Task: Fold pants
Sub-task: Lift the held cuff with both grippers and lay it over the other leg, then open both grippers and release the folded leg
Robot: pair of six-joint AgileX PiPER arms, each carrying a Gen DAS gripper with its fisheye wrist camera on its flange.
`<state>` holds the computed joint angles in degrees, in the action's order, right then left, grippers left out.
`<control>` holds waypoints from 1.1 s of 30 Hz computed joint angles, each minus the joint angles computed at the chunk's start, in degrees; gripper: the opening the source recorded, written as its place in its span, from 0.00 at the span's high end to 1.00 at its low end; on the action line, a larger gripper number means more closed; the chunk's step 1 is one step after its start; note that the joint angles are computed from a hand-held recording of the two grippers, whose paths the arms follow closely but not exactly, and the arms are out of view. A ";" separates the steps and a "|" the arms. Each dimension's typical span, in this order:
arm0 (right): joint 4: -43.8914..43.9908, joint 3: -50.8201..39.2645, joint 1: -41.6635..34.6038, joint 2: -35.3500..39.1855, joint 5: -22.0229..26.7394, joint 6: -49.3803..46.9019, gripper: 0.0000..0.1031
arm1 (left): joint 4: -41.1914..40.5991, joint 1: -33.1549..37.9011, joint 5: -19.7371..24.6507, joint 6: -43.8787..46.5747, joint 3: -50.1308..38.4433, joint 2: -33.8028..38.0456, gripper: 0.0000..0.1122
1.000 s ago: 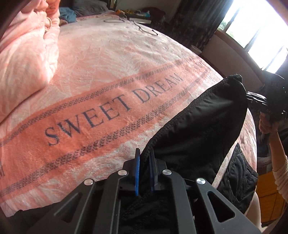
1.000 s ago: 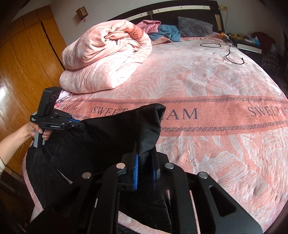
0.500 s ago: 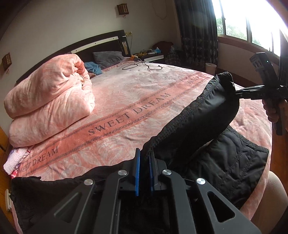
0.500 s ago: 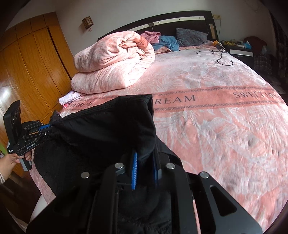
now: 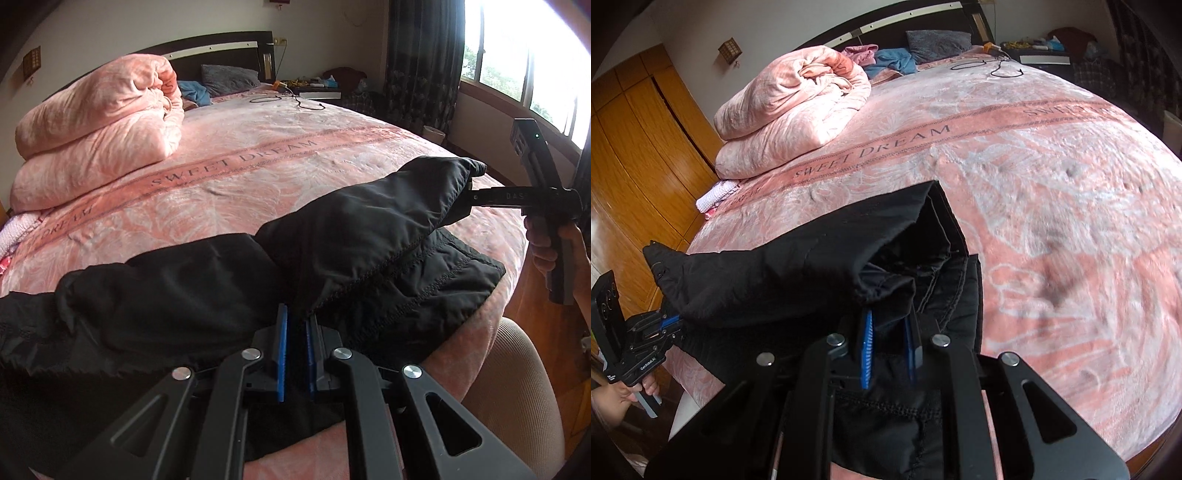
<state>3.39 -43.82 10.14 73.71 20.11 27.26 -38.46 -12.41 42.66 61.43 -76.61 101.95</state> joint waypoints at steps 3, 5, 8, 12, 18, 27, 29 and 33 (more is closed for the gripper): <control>-7.40 2.65 2.58 -0.79 0.73 9.36 0.87 | -0.31 -0.12 -0.32 0.01 3.35 -0.65 0.93; -10.07 4.42 3.75 -1.49 1.11 13.52 0.87 | -1.08 -0.25 -0.89 1.24 5.80 -0.94 0.93; -13.05 6.05 5.34 -1.88 2.81 17.63 0.78 | -0.18 -1.13 -2.63 1.03 8.61 -0.88 0.93; -27.77 5.23 11.89 -2.36 12.82 33.31 0.30 | -0.17 -1.48 -3.70 0.87 10.82 -0.95 0.93; -27.06 7.58 15.43 -12.93 21.46 34.88 0.31 | -4.96 1.68 3.86 4.46 11.68 -4.64 0.21; -12.06 9.35 15.79 -20.38 10.86 36.18 0.30 | -0.16 4.35 5.52 -6.08 8.97 -7.06 0.21; -12.81 7.56 17.80 -17.19 10.80 39.64 0.37 | 1.61 6.09 5.97 -10.94 7.45 -6.31 0.21; -3.26 8.66 16.83 -15.02 7.08 35.77 0.40 | 5.06 10.03 7.28 -19.57 3.22 -3.83 0.21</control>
